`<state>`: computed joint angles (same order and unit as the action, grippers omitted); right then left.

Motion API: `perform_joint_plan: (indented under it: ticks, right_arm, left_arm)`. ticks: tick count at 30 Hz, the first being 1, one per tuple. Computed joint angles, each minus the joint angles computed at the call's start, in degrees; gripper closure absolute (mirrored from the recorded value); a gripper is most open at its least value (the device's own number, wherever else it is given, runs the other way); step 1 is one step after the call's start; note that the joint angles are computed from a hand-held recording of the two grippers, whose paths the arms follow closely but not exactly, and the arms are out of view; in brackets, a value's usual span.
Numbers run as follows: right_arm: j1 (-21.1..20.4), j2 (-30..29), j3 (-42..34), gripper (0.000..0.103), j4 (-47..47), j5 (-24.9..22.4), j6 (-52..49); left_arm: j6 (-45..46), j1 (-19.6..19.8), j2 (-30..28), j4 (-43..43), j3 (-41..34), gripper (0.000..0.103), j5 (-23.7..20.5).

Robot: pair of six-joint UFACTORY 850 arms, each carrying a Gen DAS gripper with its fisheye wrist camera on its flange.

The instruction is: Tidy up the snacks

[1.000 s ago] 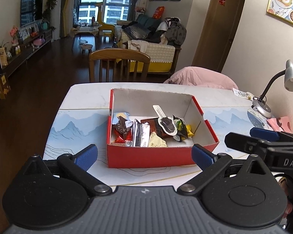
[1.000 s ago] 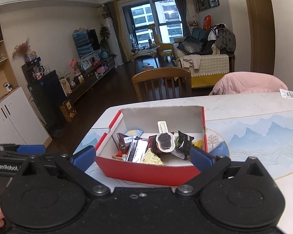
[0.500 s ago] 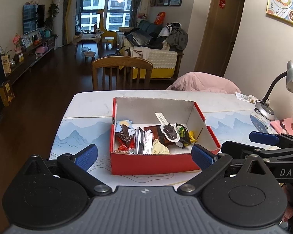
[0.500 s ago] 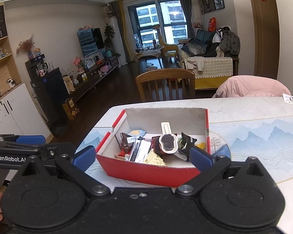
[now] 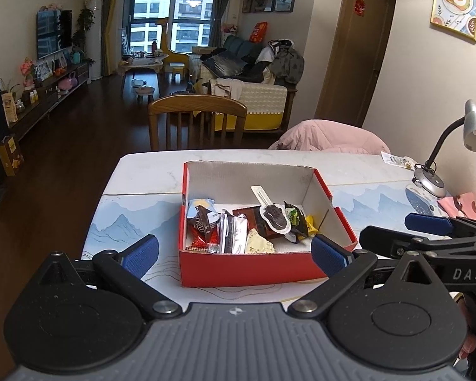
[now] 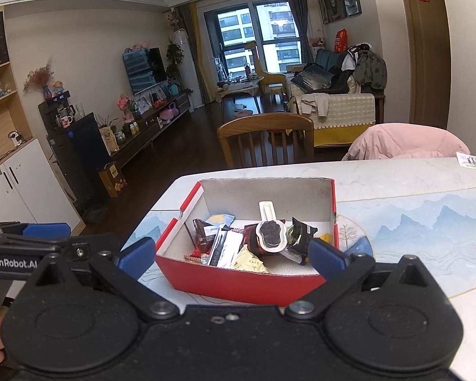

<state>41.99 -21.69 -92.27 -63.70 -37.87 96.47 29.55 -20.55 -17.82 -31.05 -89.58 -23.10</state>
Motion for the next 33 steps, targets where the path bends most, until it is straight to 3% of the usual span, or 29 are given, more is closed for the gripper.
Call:
perform_joint_plan:
  ticks: [33]
  right_arm:
    - [0.2,0.1,0.1,0.000,-0.6,-0.1,0.7]
  left_arm:
    - [3.2,0.6,0.2,-2.7,0.4,0.000,-0.3]
